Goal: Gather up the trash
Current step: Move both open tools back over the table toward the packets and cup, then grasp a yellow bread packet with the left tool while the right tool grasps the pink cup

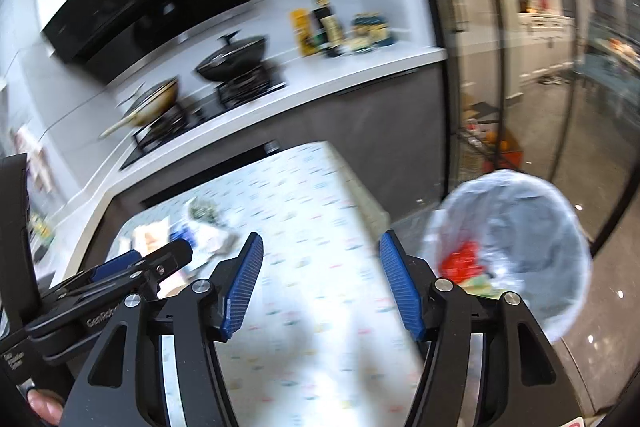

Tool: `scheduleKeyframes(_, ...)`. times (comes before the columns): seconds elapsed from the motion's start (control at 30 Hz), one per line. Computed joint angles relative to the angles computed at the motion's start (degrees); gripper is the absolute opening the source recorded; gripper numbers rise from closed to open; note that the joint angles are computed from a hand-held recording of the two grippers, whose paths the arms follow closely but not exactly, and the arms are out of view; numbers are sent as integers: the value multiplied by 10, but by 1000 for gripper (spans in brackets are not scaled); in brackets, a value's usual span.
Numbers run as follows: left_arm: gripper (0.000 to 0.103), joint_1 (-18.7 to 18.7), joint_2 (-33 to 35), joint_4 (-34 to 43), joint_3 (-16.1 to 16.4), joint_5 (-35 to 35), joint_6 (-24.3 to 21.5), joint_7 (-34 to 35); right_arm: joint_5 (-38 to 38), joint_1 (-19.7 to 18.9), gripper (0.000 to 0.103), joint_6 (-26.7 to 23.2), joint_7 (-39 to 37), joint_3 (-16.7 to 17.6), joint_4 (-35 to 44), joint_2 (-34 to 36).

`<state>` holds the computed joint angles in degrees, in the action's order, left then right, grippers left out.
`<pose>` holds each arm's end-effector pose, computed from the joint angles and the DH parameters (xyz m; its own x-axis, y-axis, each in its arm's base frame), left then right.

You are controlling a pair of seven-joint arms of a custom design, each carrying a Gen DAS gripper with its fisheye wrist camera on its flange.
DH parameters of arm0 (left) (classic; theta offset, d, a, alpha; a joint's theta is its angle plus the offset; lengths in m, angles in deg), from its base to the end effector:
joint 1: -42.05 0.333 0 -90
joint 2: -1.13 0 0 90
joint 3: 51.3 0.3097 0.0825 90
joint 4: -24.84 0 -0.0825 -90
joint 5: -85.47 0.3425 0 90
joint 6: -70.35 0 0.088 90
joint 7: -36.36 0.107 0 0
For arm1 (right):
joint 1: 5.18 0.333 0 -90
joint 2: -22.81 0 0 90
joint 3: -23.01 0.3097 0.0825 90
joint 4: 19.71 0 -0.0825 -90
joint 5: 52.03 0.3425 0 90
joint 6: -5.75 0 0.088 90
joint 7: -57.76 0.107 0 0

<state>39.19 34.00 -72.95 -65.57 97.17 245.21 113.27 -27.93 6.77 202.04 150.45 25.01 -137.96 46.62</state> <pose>0.6614 -0.1858 0.3826 -0.2253 -0.9644 0.1386 -0.7121 0.0659 -0.6990 0.6003 0.0986 0.3658 -0.1242 -0.9461 -0.2991 -0.5942 0.3123 -0.7412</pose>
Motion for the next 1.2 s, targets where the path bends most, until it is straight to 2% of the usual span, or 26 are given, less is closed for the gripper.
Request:
scheduleKeyframes(0.07,83,16,-3,-9,11,-4,1,-4,-5,15,64,-20,-3,2,34,22)
scheduleKeyframes(0.17,83,36,2,-6,27,-9,-12,-11,-8,50,65,-56,-4,-14,87,56)
scheduleKeyframes(0.23,83,61,10,0,24,-19,-22,-8,-13,60,67,-79,-1,-11,125,80)
scheduleKeyframes(0.37,83,81,27,14,43,-23,-35,-11,-24,98,74,-121,17,-33,199,132)
scheduleKeyframes(0.53,87,110,59,45,49,-33,-57,-8,-51,119,75,-186,47,-44,299,203)
scheduleKeyframes(0.67,88,128,87,73,53,-39,-71,-5,-77,116,76,-239,64,-38,386,261)
scheduleKeyframes(0.9,88,165,153,148,33,-73,-114,15,-103,99,78,-321,80,-16,529,355)
scheduleKeyframes(0.97,88,166,167,166,36,-77,-121,17,-104,89,78,-334,71,2,566,378)
scheduleKeyframes(1.07,88,179,196,203,20,-93,-136,33,-101,82,78,-362,61,19,633,417)
scheduleKeyframes(1.2,88,186,235,261,9,-116,-166,49,-111,90,78,-409,68,15,743,478)
